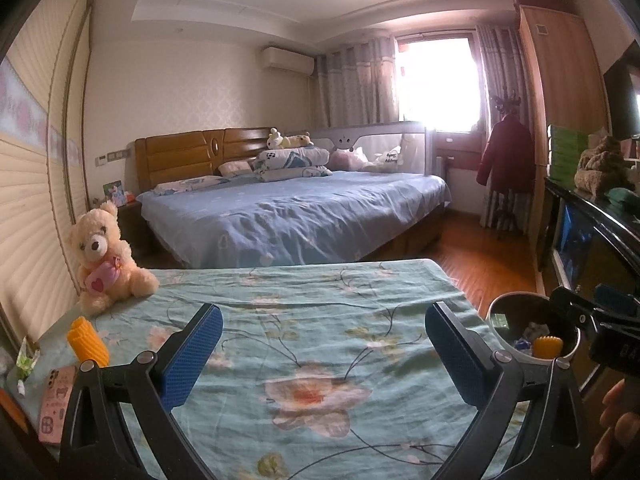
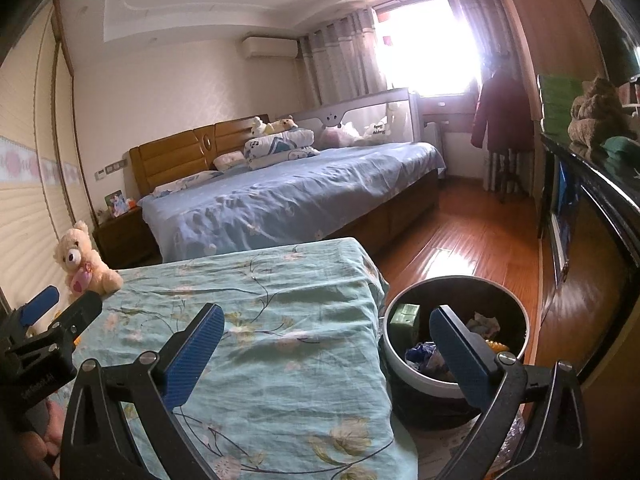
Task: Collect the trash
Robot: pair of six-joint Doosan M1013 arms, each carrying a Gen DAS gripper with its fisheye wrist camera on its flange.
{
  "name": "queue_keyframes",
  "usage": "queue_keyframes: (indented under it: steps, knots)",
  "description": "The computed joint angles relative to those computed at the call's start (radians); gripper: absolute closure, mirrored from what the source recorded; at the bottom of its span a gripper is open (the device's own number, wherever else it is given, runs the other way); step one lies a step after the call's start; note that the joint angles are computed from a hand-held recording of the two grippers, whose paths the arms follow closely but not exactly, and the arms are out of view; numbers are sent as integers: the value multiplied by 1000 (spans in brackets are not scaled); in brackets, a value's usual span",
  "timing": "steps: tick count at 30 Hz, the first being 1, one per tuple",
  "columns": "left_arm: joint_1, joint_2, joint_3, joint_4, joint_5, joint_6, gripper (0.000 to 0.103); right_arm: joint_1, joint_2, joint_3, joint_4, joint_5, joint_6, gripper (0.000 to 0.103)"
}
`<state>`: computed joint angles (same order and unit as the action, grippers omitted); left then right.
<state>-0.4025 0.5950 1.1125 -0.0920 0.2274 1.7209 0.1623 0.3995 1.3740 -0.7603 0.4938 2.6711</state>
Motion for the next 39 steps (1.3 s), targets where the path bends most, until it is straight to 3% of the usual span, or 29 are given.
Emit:
queue_keyframes:
  steps: [9,14,39]
  knots:
    - [2,3,-2,-30,-3,31,1,1,1,-1,5,0,-5,0]
    - [1,7,-9,33,6,-31,1,1,2,-5,17,4,-15,0]
    - [6,9,-14,-60,16,63,1,2,1,-7,25,5,-19,0]
